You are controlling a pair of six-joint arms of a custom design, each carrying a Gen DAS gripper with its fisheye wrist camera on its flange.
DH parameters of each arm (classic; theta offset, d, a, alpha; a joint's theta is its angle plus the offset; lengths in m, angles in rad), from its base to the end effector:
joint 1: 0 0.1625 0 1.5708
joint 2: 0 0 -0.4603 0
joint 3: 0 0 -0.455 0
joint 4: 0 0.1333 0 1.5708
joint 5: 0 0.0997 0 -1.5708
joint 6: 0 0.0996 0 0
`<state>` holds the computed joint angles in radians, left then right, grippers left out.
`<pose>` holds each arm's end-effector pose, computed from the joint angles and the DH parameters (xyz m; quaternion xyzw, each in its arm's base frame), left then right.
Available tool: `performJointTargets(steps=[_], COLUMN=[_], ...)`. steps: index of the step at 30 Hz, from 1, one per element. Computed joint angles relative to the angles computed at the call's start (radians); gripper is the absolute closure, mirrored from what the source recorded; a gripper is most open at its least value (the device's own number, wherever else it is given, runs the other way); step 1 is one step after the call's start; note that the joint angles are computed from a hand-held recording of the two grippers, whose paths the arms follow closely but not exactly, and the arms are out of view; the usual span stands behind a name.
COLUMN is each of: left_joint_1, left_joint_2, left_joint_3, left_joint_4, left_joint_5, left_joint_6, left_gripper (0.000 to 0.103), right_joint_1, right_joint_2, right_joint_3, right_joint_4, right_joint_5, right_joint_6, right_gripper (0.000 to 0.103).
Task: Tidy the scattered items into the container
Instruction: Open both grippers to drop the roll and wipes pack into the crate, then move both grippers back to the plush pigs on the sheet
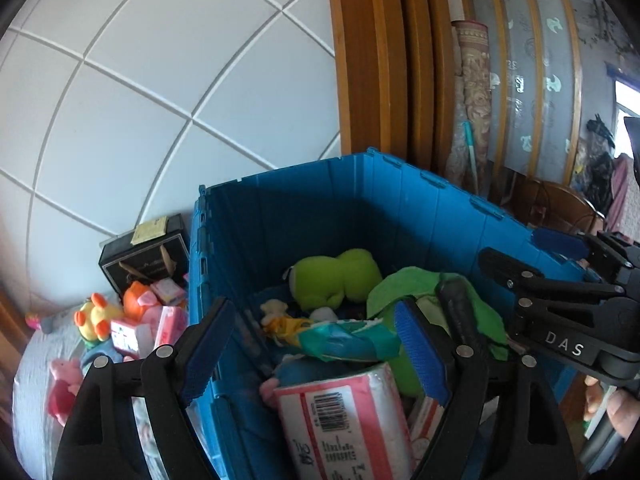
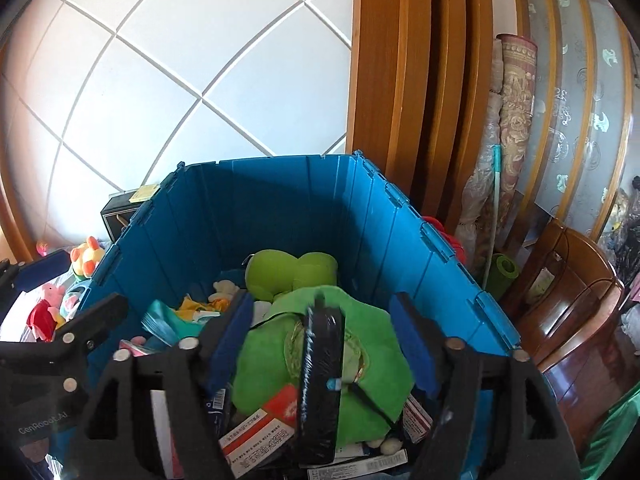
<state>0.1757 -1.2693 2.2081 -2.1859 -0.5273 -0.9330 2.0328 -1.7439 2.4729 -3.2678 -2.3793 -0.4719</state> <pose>-0.4383 -0.3006 0.1557 0.2741 0.8145 -0.3965 0.3229 0.2212 -0.3068 0.3560 0.2029 -0.8091 0.4261 0.3503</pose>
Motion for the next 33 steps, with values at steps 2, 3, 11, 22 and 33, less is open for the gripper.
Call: performJointTargets(steps=[2, 3, 11, 22, 33], left_joint_1=[-0.004, -0.006, -0.042, -0.102, -0.109], left_joint_2=[-0.013, -0.022, -0.108, -0.274, -0.563], left_joint_3=[0.007, 0.011, 0.053, 0.098, 0.158], left_joint_4=[0.005, 0.009, 0.096, 0.452, 0.891], left_joint_5=[0.000, -0.001, -0.011, -0.015, -0.060], left_joint_6=[-0.006, -0.007, -0.093, -0.364, -0.647], left_gripper=[0.020, 0.019, 0.016, 0.015, 0.015], right_joint_1=[0.002, 0.004, 0.038, 0.152, 0.334], right_joint_2=[-0.003, -0.003, 0.006, 0.104, 0.333], right_joint_3=[0.002, 0.003, 0.025, 0.019, -0.047], right_joint_4=[0.002, 0.001, 0.006, 0.016, -0.075], right_joint_5=[-0.002, -0.007, -0.031, -0.050, -0.037], right_joint_6=[0.007, 0.015, 0.062, 0.141, 0.222], right_gripper=[0.025, 0.024, 0.010, 0.010, 0.000])
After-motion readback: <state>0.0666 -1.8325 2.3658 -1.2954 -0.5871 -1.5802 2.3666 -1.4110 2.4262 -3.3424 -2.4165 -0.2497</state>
